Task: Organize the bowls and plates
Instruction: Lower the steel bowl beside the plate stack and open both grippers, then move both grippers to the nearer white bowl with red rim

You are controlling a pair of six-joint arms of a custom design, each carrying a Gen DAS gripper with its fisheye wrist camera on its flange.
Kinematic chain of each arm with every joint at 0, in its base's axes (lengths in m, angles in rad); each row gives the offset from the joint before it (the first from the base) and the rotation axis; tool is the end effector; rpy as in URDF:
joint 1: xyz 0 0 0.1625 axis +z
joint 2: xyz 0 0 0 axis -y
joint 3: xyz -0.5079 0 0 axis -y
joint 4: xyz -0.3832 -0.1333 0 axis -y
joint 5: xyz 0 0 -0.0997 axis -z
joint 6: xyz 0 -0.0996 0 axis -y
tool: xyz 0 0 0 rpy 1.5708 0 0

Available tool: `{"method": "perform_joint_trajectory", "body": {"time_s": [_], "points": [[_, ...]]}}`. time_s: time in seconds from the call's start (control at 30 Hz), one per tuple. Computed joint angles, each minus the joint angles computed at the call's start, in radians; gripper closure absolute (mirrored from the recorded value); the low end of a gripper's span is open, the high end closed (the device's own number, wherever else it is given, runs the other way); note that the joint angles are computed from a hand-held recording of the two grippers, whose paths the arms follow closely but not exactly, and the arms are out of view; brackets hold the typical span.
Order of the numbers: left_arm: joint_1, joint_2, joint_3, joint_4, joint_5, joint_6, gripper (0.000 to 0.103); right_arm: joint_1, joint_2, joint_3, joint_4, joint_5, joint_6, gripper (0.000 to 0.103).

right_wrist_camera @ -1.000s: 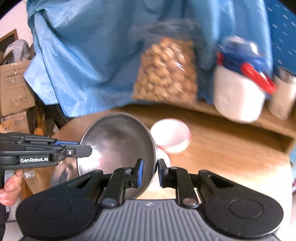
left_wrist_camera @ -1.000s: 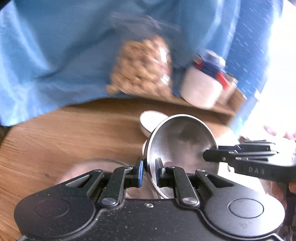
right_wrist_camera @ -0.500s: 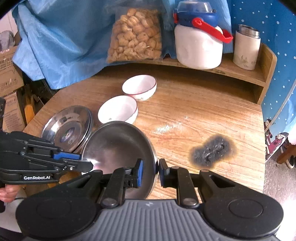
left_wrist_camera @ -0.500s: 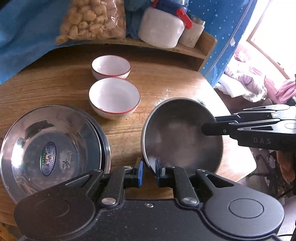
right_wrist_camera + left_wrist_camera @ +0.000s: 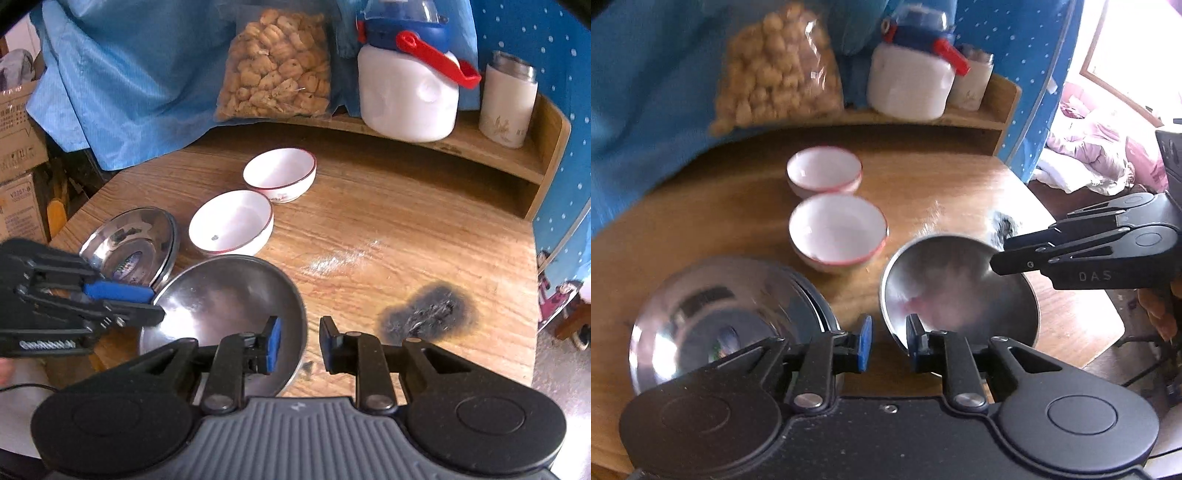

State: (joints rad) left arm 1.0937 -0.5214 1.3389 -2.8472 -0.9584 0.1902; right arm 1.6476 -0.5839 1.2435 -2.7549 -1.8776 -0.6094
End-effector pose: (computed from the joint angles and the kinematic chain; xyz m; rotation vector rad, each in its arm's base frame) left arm -0.2110 -0.8231 0.1071 0.6483 2.4377 -0.6952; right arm 0.1689 -0.8500 0.1754 0.7891 -2.5365 0.5794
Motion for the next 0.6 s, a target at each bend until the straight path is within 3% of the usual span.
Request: {"method": "perform_joint_trajectory", "body": {"time_s": [0.1, 0.17, 0.23, 0.33, 0.4, 0.6], "points": [[-0.003, -0.006, 0.0, -0.049, 0.012, 0.031, 0.07, -0.002, 0.0, 0.001, -0.032, 0.008, -0.021, 0.072], [-0.001, 0.002, -0.015, -0.085, 0.035, 0.052, 0.054, -0.006, 0.001, -0.007, -0.038, 0.033, -0.017, 0.058], [0.003, 0.022, -0.055, -0.119, 0.076, 0.076, 0.027, -0.01, 0.006, -0.023, -0.038, 0.062, -0.01, 0.045], [0.016, 0.053, -0.136, -0.123, 0.11, 0.095, 0.006, -0.015, 0.025, -0.063, -0.027, 0.092, -0.001, 0.026], [0.03, 0.074, -0.205, -0.079, 0.104, 0.094, 0.001, -0.017, 0.047, -0.099, -0.019, 0.108, 0.001, 0.013], [0.072, 0.158, -0.423, 0.13, 0.109, 0.052, 0.001, -0.012, 0.141, -0.268, 0.097, 0.115, -0.004, 0.007]]}}
